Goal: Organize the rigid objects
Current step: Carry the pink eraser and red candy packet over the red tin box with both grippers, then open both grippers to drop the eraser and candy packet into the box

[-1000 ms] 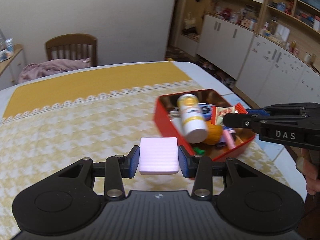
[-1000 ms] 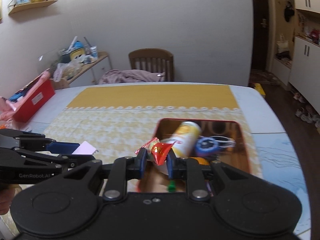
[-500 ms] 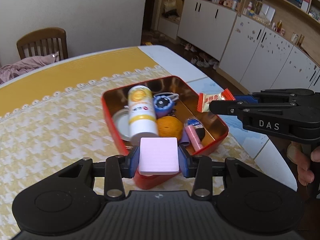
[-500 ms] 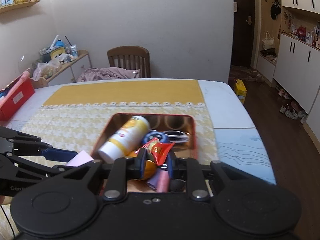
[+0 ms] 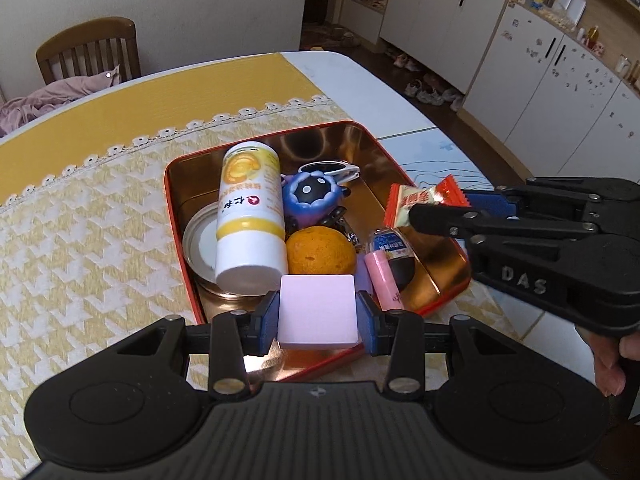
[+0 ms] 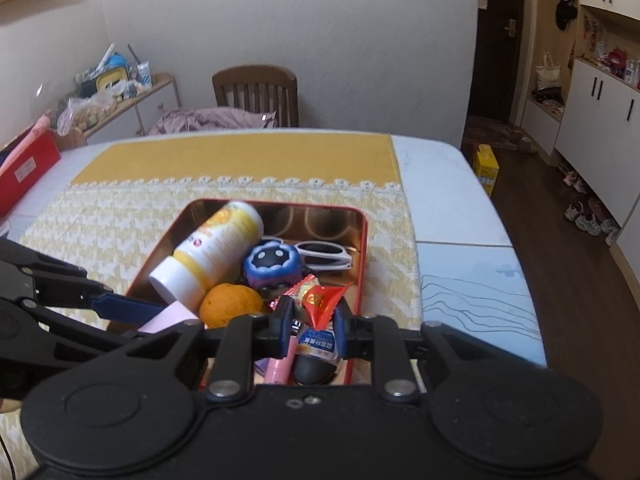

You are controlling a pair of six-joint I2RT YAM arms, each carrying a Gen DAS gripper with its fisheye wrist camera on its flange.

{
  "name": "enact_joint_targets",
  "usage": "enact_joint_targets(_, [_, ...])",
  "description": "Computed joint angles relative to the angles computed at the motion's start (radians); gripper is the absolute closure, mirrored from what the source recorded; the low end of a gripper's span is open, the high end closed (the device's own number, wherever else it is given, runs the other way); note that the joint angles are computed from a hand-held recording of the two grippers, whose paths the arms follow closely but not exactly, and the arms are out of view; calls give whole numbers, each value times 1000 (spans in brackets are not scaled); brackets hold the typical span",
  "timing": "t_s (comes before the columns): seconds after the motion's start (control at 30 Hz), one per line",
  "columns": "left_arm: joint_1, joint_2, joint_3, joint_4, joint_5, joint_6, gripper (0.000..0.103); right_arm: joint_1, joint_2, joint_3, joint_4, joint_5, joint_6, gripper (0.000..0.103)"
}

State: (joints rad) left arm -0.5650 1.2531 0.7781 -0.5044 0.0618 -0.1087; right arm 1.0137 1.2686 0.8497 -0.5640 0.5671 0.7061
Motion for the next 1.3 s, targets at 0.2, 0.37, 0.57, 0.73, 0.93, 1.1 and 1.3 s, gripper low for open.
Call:
enact_joint_targets(0.2, [-7,65,31,8,-28,-33,63,-38,78,35,9,-56,-77,83])
enact_joint_targets(0.37, [0,119,52,5,-36,-61,63,-73,116,43,34,-94,-130,83])
enact_joint_targets(0.57, [9,144,66,3,-3,-72,63,-104,121,35,40,-124,-172,83])
enact_joint_targets(0.73, [8,184,84,-20,0,-93,63,-110,103,21,46,-142,-198,79])
enact_joint_targets(0.93, [9,180,71,-8,-2,-101,63,-107,77,9,37,-166,-196,78])
enact_joint_targets(1.1, [6,169,57,6,-2,-112,63,-110,34,-11,27,-183,-173,76])
enact_joint_targets(1.3, [3,137,34,17,-5,-124,60,-102,-14,-27,23,-188,-148,73])
